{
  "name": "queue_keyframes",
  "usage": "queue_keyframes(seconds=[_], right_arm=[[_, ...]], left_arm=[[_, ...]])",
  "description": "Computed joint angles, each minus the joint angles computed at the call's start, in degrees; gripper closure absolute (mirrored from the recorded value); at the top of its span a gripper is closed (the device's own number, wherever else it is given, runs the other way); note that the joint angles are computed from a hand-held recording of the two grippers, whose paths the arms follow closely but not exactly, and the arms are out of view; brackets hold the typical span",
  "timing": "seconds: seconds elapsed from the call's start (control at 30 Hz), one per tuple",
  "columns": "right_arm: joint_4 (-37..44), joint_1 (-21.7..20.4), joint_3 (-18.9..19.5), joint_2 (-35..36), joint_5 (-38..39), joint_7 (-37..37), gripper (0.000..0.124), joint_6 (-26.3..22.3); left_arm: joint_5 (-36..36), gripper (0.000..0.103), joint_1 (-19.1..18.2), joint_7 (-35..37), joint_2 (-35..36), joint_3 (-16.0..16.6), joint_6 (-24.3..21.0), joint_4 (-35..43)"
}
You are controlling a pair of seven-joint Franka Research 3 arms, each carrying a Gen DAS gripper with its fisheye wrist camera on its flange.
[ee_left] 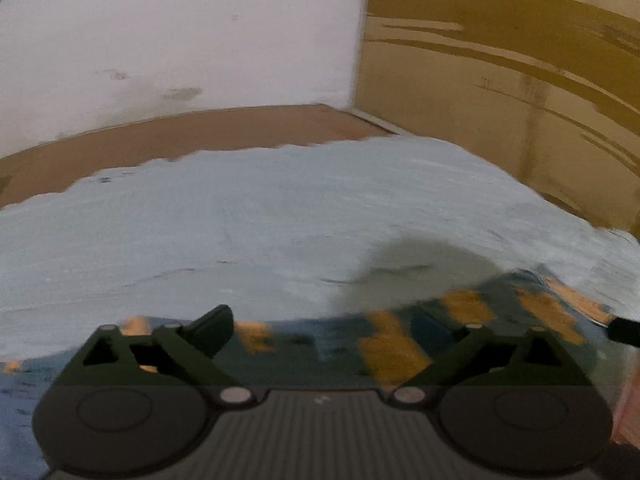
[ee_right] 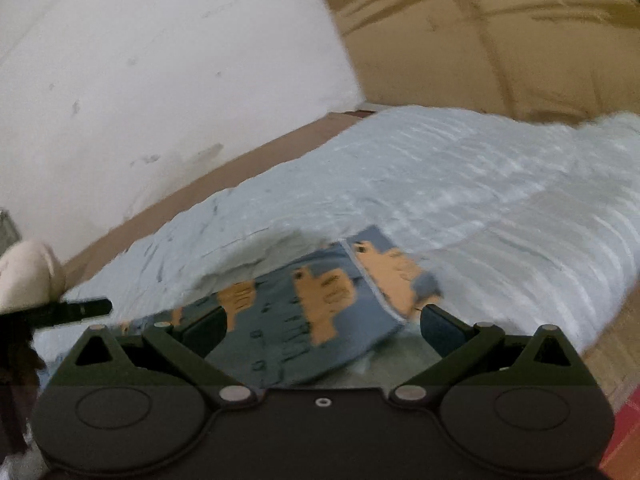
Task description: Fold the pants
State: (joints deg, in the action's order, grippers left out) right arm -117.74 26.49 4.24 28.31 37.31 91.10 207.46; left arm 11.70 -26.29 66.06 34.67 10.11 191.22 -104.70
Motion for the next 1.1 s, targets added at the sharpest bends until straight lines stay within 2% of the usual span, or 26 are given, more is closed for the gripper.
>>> queue_keyframes(seconds=[0.03, 0.13, 0.2, 0.27, 0.3, 0.4, 0.43, 0.53, 0.57, 0.67, 0.7, 0.73, 0.8, 0.87, 0.93, 0.97, 1.0, 1.1], right_arm=[[-0.51, -1.71, 1.27, -0.11, -1.1, 1.95, 0.022, 0.02], [-1.59, -8.97, 6.55, -0.07, -7.47, 11.0, 0.022, -1.35], [-1.52, -12.45, 8.79, 0.29, -11.89, 15.97, 0.022, -1.96], [-0.25, -12.61, 8.32, 0.97, -12.99, 18.75, 0.027, -3.12], [0.53, -12.08, 7.72, 1.6, -12.48, 20.09, 0.036, -2.97], [2.69, -8.23, 4.13, 2.86, -8.16, 22.14, 0.05, -3.87], [2.88, -7.37, 3.46, 3.06, -7.1, 22.62, 0.052, -3.4], [2.86, -4.85, 1.56, 3.3, -3.83, 23.06, 0.069, -1.52], [2.85, -4.18, 1.05, 3.4, -3.09, 22.77, 0.078, -0.98], [3.78, 0.9, -3.51, 3.58, 2.72, 17.85, 0.094, -2.26], [3.87, 2.02, -4.47, 3.53, 4.39, 16.34, 0.1, -2.49], [4.06, 2.71, -4.97, 3.71, 5.7, 15.21, 0.103, -2.31], [4.79, 5.72, -7.41, 4.11, 9.22, 10.56, 0.109, -2.23], [6.66, 10.27, -11.25, 5.28, 13.66, 2.91, 0.11, -1.88], [9.81, 18.85, -18.65, 7.59, 21.55, -10.7, 0.11, -1.22], [10.96, 21.07, -20.46, 8.57, 23.2, -15.43, 0.111, -0.53], [11.76, 22.5, -21.38, 9.31, 23.43, -19.46, 0.111, 0.48], [14.31, 25.59, -23.07, 11.04, 24.59, -29.88, 0.112, 2.02]], left_arm=[[1.22, 0.004, 2.62, 0.51, 0.43, -3.69, -0.47, 0.9], [5.64, 0.001, 13.33, 2.1, 2.75, -17.49, -1.14, 3.52], [7.45, 0.0, 17.17, 2.75, 4.79, -22.88, -2.12, 5.28], [8.1, 0.0, 18.72, 3.09, 6.38, -25.38, -3.94, 6.89], [8.12, 0.0, 19.05, 3.29, 7.14, -26.11, -5.46, 7.92], [6.96, 0.0, 16.07, 2.1, 7.4, -23.45, -8.13, 9.04], [6.56, 0.0, 16.17, 1.94, 7.61, -23.67, -9.07, 9.38], [4.89, 0.0, 20.52, 2.57, 7.62, -28.46, -8.49, 8.24], [4.38, 0.0, 20.58, 2.04, 7.24, -28.3, -7.82, 7.76], [3.52, 0.0, 16.58, -0.95, 5.78, -23.11, -6.54, 7.43], [3.8, 0.0, 16.73, -1.05, 5.64, -23.11, -6.45, 7.42], [4.18, 0.0, 17.95, -0.66, 5.84, -24.45, -6.73, 7.71], [4.8, 0.0, 22.62, 1.32, 6.82, -30.08, -7.9, 8.59], [4.57, 0.0, 28.17, 4.29, 8.78, -37.21, -9.28, 9.92], [3.82, 0.0, 31.34, 6.65, 10.2, -41.67, -9.04, 10.8], [3.67, 0.0, 32.4, 7.74, 10.91, -43.34, -8.7, 11.28], [3.78, 0.0, 34.0, 9.18, 11.93, -45.79, -8.61, 11.84], [4.6, 0.0, 41.97, 15.65, 18.02, -58.01, -9.43, 13.31]])
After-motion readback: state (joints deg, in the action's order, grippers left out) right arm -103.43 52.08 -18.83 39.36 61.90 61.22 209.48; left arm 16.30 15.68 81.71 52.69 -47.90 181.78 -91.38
